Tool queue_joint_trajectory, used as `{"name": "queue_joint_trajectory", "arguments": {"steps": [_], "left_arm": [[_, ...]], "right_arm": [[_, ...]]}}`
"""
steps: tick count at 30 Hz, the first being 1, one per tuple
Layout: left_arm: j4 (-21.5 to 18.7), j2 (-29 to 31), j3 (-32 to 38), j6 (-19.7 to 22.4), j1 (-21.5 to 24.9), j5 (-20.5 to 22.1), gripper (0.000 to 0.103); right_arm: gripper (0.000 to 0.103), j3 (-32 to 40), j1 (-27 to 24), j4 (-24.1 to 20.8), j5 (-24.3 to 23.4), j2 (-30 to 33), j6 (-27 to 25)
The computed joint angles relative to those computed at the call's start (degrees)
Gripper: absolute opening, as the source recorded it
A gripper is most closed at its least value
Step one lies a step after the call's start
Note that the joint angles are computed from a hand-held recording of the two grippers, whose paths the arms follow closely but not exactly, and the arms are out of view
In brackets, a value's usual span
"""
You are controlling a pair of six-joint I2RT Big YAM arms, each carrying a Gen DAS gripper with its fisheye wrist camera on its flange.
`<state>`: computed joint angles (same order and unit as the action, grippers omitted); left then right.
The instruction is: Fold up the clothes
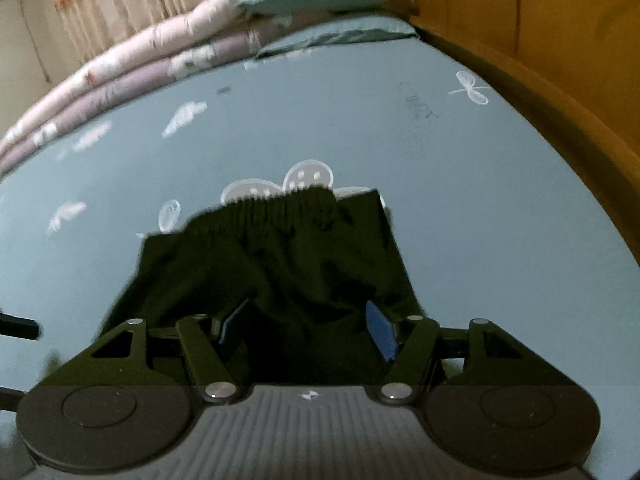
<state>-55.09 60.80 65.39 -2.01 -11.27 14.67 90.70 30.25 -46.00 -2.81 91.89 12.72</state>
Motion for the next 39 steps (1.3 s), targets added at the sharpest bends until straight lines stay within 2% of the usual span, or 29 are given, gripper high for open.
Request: {"name": "queue_joint_trajectory", "arguments": {"steps": [5,10,14,19,20,22,23,27,31,35,39], "left_arm": [[-1.5,-2.2,-0.7,0.7,2.5,0.2,0.078],[-2.2,-4.1,-1.2,1.9,2.1,-0.5,0.081],[-5.1,-4.1,-0.7,5.1,0.8,1.6,0.083],[-6.6,-3.9,-0.8,7.7,-1.1,2.9,0.083],[-6.9,-3.9,-0.7,7.9,-1.3,2.9,0.083],[-7.5,-4.1,-0.4,8.6,-1.8,2.6,0.083],[-7.9,-4.4,-0.3,9.4,-1.7,2.8,0.083],[-10.2,-5.7,0.0,12.5,-0.8,4.6,0.085],[-11.0,-8.0,-1.5,14.3,0.3,5.9,0.086],[-11.5,-11.5,-4.4,15.1,1.3,6.9,0.087],[-12.9,-15.1,-7.3,16.3,3.0,8.3,0.087]], "right_arm": [[0.074,0.5,0.7,-1.4,0.9,-0.8,-1.2],[0.079,-0.5,1.7,-3.4,1.3,-5.0,-1.8],[0.082,-2.9,3.7,-6.0,0.1,-8.8,-3.2],[0.084,-5.4,7.1,-7.7,5.7,-8.9,-3.2],[0.089,-6.1,7.8,-6.8,6.8,-8.7,-3.2],[0.091,-6.8,8.9,-5.7,8.9,-8.9,-2.9],[0.091,-6.6,9.5,-6.2,9.9,-9.1,-2.2],[0.091,-8.1,11.2,-6.7,8.9,-13.4,0.4],[0.095,-9.9,15.2,-10.9,14.6,-16.7,4.4],[0.095,-14.7,20.8,-11.2,20.0,-18.9,11.3],[0.095,-17.2,25.4,-11.3,25.3,-17.4,18.0]]}}
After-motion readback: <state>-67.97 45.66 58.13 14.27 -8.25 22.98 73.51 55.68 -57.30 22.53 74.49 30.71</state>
